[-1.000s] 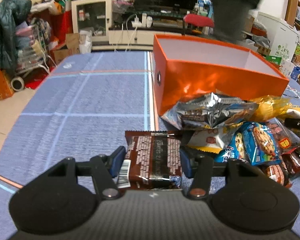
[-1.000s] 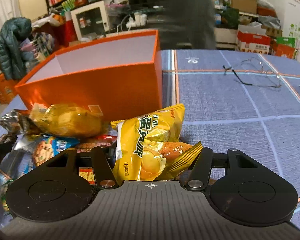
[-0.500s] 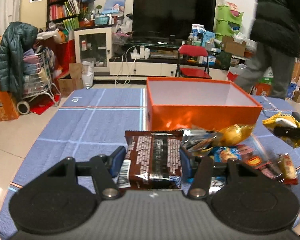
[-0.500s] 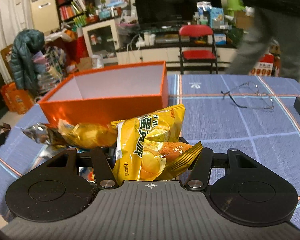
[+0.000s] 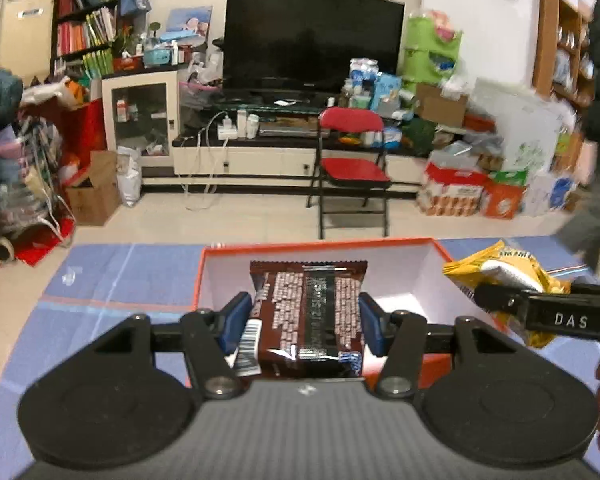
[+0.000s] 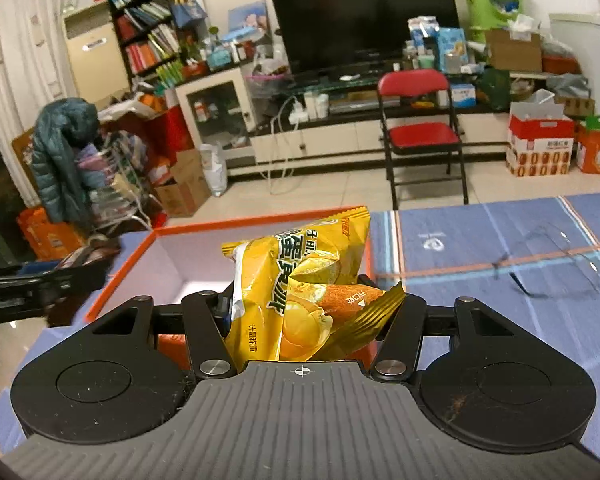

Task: Organize snacks

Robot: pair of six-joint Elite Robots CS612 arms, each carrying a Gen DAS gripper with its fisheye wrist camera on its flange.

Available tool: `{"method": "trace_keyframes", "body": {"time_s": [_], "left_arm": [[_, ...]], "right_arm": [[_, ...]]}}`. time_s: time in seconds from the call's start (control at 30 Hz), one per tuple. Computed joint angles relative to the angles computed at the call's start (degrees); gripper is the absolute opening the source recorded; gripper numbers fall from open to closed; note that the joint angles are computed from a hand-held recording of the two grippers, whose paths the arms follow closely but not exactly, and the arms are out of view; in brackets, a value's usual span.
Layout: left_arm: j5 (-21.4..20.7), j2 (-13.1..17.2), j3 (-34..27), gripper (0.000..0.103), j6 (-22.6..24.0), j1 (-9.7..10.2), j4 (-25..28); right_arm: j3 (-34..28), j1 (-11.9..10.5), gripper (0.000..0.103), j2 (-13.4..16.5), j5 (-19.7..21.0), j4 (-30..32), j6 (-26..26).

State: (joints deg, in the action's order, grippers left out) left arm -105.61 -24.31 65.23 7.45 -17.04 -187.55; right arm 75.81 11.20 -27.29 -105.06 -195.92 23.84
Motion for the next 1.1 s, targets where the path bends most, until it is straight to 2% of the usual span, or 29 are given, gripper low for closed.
{"method": "trace_keyframes", "body": {"time_s": [0.07, 0.13, 0.2, 0.27, 0.33, 0.37, 0.4, 0.43, 0.5, 0.67, 0.73, 0.77, 0.83, 0.87, 0.93, 1.0, 1.03, 1.1], "left_arm": [[2.5, 1.7, -3.2, 0.058, 1.5, -0.89, 2.0], [3.3, 2.7, -5.3, 0.072, 1.2, -1.21, 4.2], [2.5, 2.6, -4.9, 0.076, 0.6, -0.91, 2.4], [1.4, 1.7, -2.7, 0.08, 0.8, -0.28, -0.9], [0.8, 0.3, 0.3, 0.091, -0.5, 0.45, -3.8], [0.5, -0.5, 2.3, 0.1, -1.8, 0.94, -5.6], [0.1, -1.3, 4.3, 0.102, -3.1, 1.49, -7.4], [-0.8, -1.9, 6.0, 0.102, -3.7, 2.03, -8.4], [-0.8, -3.2, 9.7, 0.102, -3.7, 2.85, -10.0], [2.9, -4.5, 15.7, 0.102, -5.4, 3.92, -12.5], [3.0, -4.6, 16.7, 0.102, -7.1, 4.24, -12.3], [2.7, -4.7, 17.0, 0.102, -7.8, 4.32, -11.7], [2.0, -4.7, 17.5, 0.102, -7.5, 4.43, -11.5], [1.8, -4.7, 17.6, 0.102, -7.1, 4.45, -12.0], [1.1, -4.3, 17.5, 0.102, -6.6, 4.55, -12.9], [0.1, -3.9, 16.9, 0.102, -7.1, 4.73, -12.1], [-0.3, -3.9, 16.8, 0.102, -7.3, 4.75, -11.5], [-0.9, -3.9, 16.8, 0.102, -6.7, 4.7, -10.7]], "right_arm": [[-3.7, -0.3, 0.044, 1.4, -0.1, 3.9, -0.9], [-6.1, -0.6, 0.051, 2.3, 0.0, 6.9, -0.3], [-6.3, -0.9, 0.052, 2.2, 1.1, 7.6, 0.8], [-4.6, -0.7, 0.053, 1.5, 0.8, 4.5, 0.9], [-0.9, -0.4, 0.054, 0.0, -0.5, -0.1, 1.1], [1.7, -0.1, 0.056, -0.9, -1.3, -2.8, 1.3], [4.0, 0.2, 0.058, -1.8, -2.4, -5.1, 1.4], [7.0, 0.7, 0.067, -2.9, -4.7, -7.7, 1.9], [12.1, 1.8, 0.077, -4.4, -9.6, -11.1, 4.0], [20.3, 3.6, 0.075, -6.2, -13.5, -11.0, 10.2], [21.5, 4.0, 0.07, -6.2, -12.9, -9.3, 11.4], [21.8, 4.2, 0.07, -6.2, -13.2, -8.9, 11.4], [21.7, 4.6, 0.071, -6.0, -16.1, -8.8, 8.2], [21.6, 4.7, 0.075, -6.2, -17.8, -7.5, 6.4], [21.3, 4.2, 0.089, -6.7, -16.0, -3.5, 2.7], [20.4, 3.0, 0.086, -6.2, -10.9, -2.5, 0.7], [19.5, 2.4, 0.086, -5.5, -8.5, -2.1, 1.7], [17.8, 1.6, 0.086, -4.8, -7.0, 1.6, 6.7]]}}
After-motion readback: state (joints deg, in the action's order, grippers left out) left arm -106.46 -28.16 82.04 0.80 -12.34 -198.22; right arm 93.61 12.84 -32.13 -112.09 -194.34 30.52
